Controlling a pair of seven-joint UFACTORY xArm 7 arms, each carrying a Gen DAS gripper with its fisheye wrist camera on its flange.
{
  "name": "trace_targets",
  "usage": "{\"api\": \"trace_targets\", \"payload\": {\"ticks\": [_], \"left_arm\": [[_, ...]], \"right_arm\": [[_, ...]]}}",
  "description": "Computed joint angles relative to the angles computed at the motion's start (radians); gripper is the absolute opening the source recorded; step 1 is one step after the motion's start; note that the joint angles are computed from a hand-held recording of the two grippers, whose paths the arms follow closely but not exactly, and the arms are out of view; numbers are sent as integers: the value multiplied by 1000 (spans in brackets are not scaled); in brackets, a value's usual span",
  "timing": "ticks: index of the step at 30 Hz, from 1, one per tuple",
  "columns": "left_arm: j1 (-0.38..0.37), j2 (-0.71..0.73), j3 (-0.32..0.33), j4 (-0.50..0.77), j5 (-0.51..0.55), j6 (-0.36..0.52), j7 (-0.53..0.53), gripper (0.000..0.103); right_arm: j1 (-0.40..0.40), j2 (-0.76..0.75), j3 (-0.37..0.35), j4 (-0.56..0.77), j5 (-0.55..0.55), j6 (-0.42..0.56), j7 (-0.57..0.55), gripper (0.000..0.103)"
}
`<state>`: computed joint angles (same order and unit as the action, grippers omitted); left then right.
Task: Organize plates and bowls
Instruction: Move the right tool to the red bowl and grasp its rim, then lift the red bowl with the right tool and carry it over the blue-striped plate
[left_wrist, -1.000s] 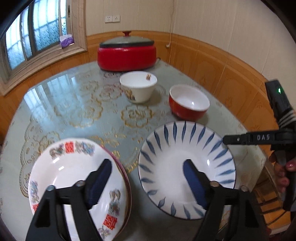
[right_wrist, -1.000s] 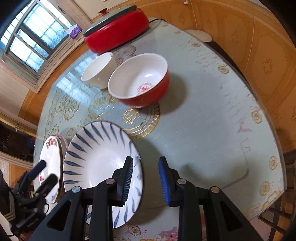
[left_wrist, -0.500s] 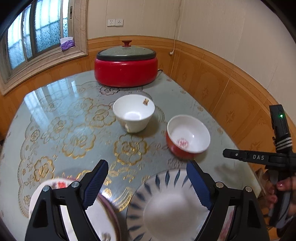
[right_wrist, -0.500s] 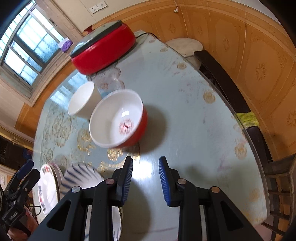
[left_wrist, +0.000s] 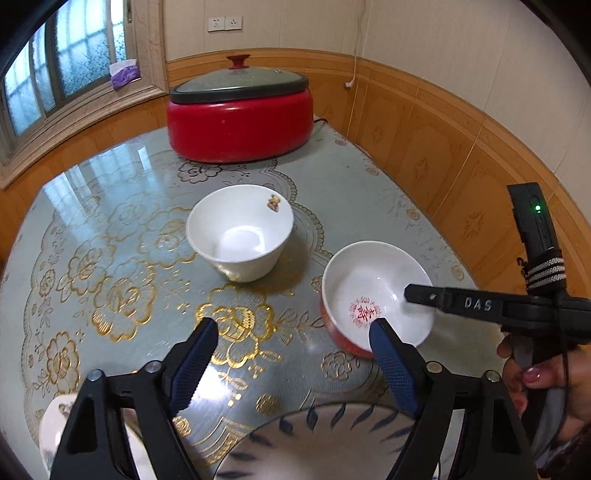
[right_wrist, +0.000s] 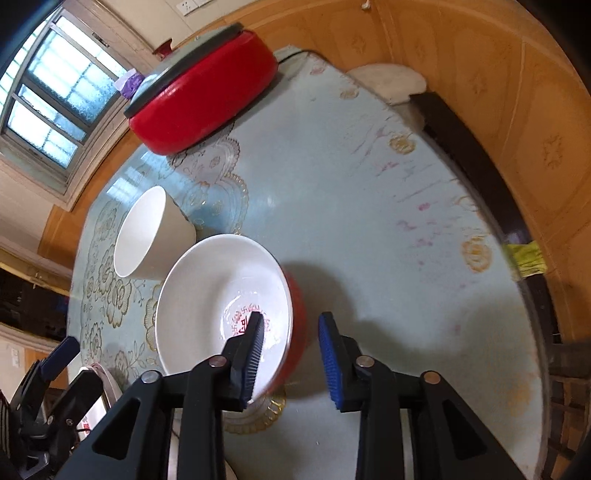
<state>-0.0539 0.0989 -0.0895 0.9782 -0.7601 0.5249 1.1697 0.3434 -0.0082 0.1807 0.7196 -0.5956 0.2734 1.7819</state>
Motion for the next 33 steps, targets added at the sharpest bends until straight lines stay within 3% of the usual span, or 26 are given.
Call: {"api": "trace_targets", "payload": {"ticks": [5, 9, 13, 17, 21, 26, 29, 33], "left_arm": [[-32, 60, -25, 35, 82, -34, -82, 72], [-50, 106, -46, 59, 167, -58, -137, 71], [-60, 167, -50, 114, 276, -16, -222, 51], [-69, 212, -49, 154, 366, -2, -303, 38], [-60, 231, -67, 170, 397, 11, -329, 37], [-73, 261, -65, 190, 461, 16, -373, 26], [-79, 277, -62, 202, 500, 17, -394, 14], [-69, 282, -76, 199, 507, 7, -386, 14]], "right_arm": [[3, 45, -21, -3, 37, -63, -62, 22], [18, 52, -47, -14, -20, -105, -10, 22], [31, 58, -53, 1, -58, -80, 9, 22], [37, 63, -56, 1, -53, -86, 2, 22], [35, 61, -64, -12, -64, -118, 22, 23], [26, 96, -38, 20, 29, -79, -112, 22], [62, 104, -69, 40, 4, -48, -107, 21], [76, 108, -97, 32, -64, -80, -50, 21]]}}
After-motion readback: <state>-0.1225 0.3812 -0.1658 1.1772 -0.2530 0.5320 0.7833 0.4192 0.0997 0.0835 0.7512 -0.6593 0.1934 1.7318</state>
